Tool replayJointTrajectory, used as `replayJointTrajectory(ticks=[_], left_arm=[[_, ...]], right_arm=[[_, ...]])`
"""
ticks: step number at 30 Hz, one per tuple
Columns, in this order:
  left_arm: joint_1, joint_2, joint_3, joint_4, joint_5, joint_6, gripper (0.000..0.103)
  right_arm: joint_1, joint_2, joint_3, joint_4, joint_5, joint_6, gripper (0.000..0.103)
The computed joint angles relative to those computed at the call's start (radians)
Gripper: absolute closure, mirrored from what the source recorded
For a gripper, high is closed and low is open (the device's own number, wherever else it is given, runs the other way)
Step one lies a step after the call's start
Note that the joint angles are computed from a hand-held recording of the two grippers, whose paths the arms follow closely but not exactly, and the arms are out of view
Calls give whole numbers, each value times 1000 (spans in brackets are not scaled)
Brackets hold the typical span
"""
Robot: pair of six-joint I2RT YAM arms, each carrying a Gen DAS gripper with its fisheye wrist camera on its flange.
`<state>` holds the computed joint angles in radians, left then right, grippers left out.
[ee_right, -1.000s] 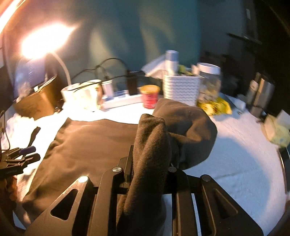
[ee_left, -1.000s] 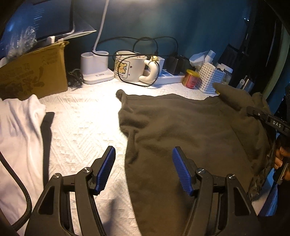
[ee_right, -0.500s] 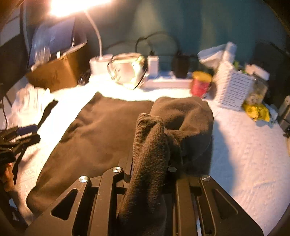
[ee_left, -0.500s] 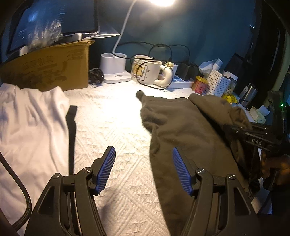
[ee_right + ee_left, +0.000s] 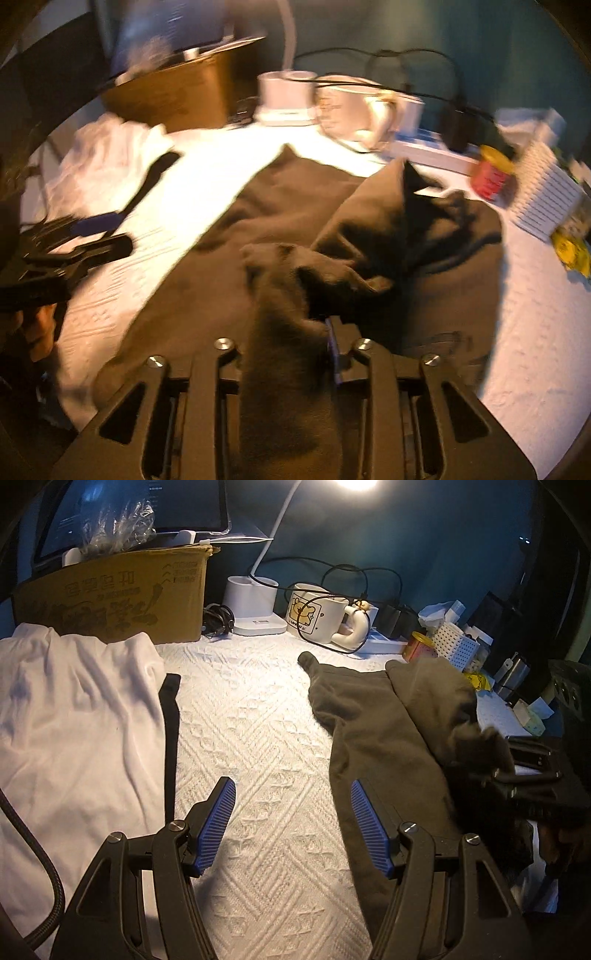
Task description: Fold small clothes
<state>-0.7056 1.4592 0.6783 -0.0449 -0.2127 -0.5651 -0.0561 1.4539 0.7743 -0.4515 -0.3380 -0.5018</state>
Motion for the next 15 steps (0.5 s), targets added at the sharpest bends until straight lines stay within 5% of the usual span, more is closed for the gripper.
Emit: replayJointTrajectory(ticks=[15], left_arm=[[-80,-134,-28,-111,-85,-33,38]], right_arm=[[230,-133,-151,-78,-48,33,70]])
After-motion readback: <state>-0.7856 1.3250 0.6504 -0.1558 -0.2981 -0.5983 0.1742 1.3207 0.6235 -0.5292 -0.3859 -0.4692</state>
